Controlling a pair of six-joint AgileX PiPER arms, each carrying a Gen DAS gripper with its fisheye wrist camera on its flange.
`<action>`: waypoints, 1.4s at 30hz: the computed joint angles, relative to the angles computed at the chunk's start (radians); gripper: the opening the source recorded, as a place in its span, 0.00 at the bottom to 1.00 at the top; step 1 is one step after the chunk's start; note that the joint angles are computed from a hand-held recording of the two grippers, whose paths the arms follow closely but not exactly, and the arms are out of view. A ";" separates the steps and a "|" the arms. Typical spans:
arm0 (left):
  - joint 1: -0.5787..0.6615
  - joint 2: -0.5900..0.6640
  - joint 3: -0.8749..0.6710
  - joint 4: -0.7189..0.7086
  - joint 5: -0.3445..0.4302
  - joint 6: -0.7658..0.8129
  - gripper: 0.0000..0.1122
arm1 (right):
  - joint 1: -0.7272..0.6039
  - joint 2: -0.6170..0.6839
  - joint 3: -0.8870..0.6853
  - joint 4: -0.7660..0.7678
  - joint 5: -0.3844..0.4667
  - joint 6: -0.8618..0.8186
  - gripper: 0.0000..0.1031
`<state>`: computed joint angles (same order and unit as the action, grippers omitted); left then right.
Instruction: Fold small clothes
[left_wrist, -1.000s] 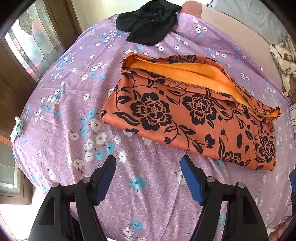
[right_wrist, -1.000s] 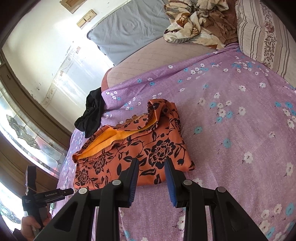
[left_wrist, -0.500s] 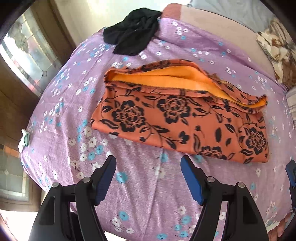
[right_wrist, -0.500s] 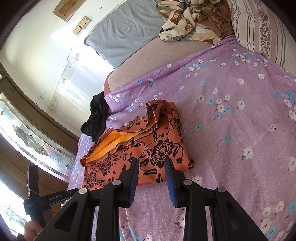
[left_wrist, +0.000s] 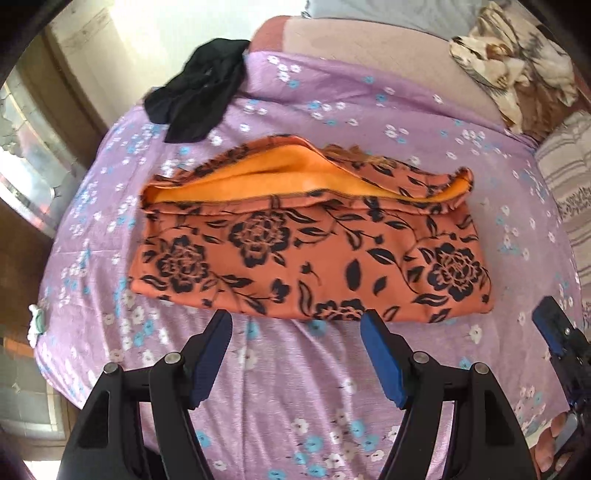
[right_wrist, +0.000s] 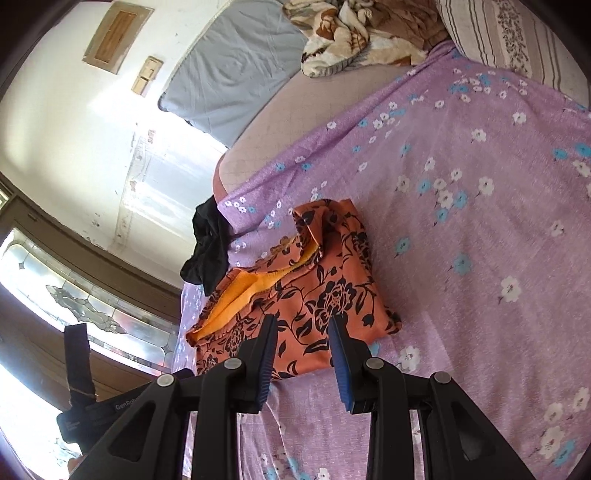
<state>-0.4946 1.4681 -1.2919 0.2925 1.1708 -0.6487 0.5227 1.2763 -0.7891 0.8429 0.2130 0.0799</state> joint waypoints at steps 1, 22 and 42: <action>0.007 0.003 0.013 -0.014 -0.018 0.016 0.65 | 0.007 0.011 -0.009 -0.009 -0.001 0.009 0.31; 0.437 -0.171 0.299 -0.163 -0.430 0.398 0.65 | 0.265 0.353 -0.352 -0.981 0.127 0.927 0.31; 0.784 0.085 0.303 -0.719 -0.654 0.942 0.70 | 0.204 0.603 -0.596 -0.762 0.138 0.705 0.31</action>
